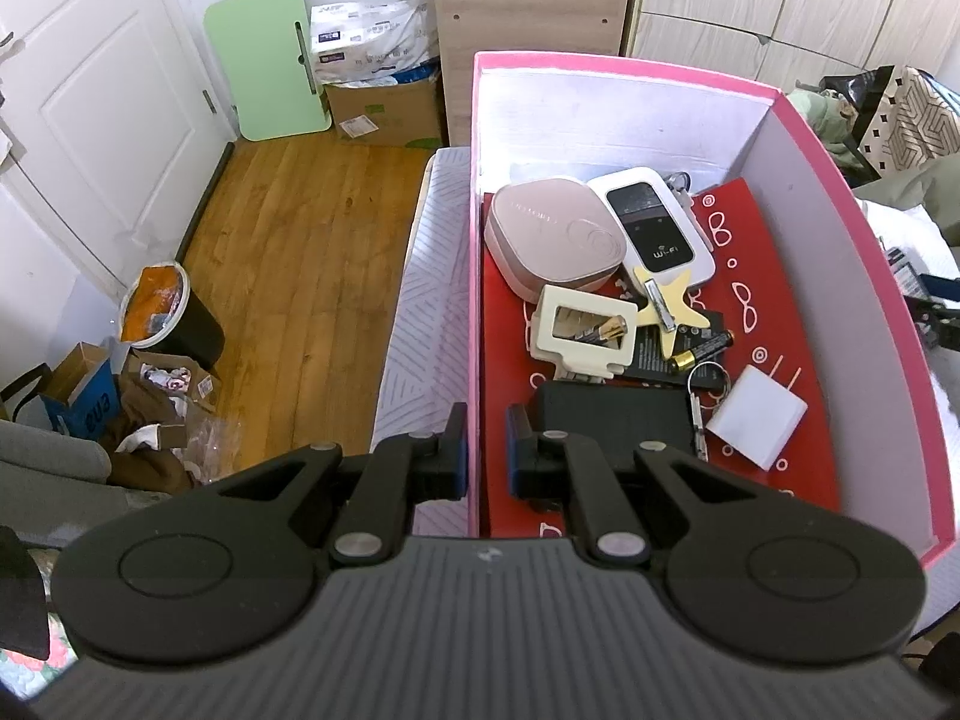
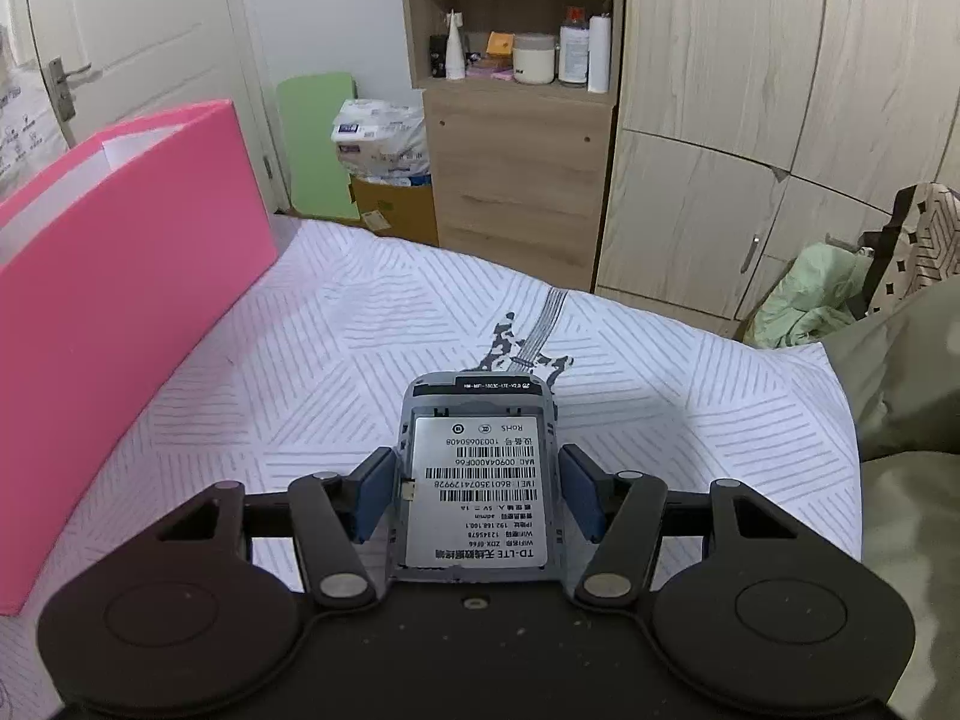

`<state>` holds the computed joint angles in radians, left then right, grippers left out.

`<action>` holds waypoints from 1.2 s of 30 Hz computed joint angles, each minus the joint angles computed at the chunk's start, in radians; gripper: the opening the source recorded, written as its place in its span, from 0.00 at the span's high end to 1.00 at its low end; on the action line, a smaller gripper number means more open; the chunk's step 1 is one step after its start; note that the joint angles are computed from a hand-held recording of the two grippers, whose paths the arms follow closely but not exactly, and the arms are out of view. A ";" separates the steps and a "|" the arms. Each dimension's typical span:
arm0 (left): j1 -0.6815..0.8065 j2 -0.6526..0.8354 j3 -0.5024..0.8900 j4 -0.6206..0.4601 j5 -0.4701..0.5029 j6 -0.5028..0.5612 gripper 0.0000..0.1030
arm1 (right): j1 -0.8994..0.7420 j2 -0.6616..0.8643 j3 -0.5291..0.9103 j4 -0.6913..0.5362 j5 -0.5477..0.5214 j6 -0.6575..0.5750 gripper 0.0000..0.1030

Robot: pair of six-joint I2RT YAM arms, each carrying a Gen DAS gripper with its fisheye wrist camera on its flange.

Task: Organize rigid objects
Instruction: 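Carry the grey phone battery into the pink box and release it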

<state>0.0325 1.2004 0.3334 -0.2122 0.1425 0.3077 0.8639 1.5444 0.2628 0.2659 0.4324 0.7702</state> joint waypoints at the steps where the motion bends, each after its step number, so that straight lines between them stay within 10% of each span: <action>1: -0.008 -0.001 -0.001 0.004 -0.007 -0.006 0.91 | 0.010 -0.026 -0.004 -0.013 0.010 0.003 0.37; 15: -0.020 0.008 0.000 -0.001 -0.010 -0.006 0.91 | 0.240 -0.314 0.160 -0.306 0.221 -0.056 0.37; 22: 0.014 -0.004 -0.008 -0.003 0.022 0.017 0.91 | 0.173 -0.250 0.294 -0.182 -0.035 -0.257 0.37; 36: 0.061 0.003 -0.003 -0.006 0.072 0.033 0.91 | 0.002 0.198 0.657 -0.177 -0.564 -0.083 0.37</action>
